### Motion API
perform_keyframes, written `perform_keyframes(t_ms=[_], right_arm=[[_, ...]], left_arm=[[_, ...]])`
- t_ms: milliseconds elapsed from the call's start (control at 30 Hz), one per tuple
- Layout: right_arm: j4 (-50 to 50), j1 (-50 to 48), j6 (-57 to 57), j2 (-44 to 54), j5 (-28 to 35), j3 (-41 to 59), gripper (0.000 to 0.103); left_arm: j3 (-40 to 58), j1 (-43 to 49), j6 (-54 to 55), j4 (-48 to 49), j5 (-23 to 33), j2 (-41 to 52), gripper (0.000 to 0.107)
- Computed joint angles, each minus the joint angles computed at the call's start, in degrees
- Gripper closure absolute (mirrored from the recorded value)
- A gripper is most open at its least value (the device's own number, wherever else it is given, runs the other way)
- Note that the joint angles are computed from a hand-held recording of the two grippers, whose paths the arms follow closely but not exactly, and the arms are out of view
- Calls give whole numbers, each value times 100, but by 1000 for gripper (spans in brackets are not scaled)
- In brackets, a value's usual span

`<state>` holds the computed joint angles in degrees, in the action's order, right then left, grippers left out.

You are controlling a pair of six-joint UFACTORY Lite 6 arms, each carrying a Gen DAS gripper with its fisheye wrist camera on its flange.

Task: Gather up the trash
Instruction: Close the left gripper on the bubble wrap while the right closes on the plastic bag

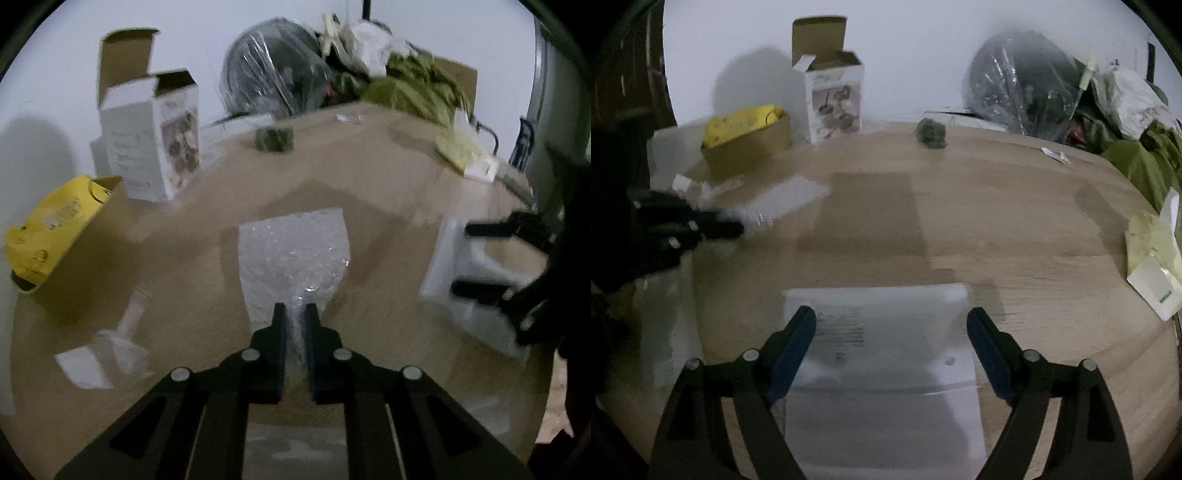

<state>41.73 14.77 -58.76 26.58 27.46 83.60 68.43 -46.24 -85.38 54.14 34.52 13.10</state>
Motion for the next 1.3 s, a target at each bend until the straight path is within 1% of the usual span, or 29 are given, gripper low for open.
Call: perform_keyframes(t_ms=[167,267,500,600,667,767,900,1033,1167,1200,1267,1300], right_arm=[[-756,224,732,218,-27,219,20],[-758,231,818,258,-5,264,21],[-581,239,683,209,-100,140,22],[-377,218,422,150,-98,51,27],[-207,217,212,91,-110,-37,35],[-46,260,32,13,-163,-151,43],[36,275,-72,-34,-141,-201,47],[-4,280,-94,-21,-30,-135,54],[-519,311,477,49,277,177,54],[-561,306,435,37,393,270,54],[-494,258,102,25,646,499,48],[-512,244,-8,46,724,614,46]], left_arm=[[-454,68,-630,504,-89,-567,99],[-667,137,-926,722,-205,-828,99],[-756,17,-1238,961,-106,-1028,99],[-792,0,-1304,1008,-89,-1079,99],[-782,-29,-1325,1032,-59,-1102,99],[-798,-82,-1345,1079,-2,-1158,99],[-771,-162,-1372,1134,73,-1194,99],[-817,-221,-1498,1272,162,-1315,99],[-945,-161,-1603,1302,106,-1471,99],[-978,-147,-1606,1292,106,-1507,99],[-1042,-100,-1618,1270,111,-1598,99],[-1079,-100,-1642,1286,129,-1643,99]])
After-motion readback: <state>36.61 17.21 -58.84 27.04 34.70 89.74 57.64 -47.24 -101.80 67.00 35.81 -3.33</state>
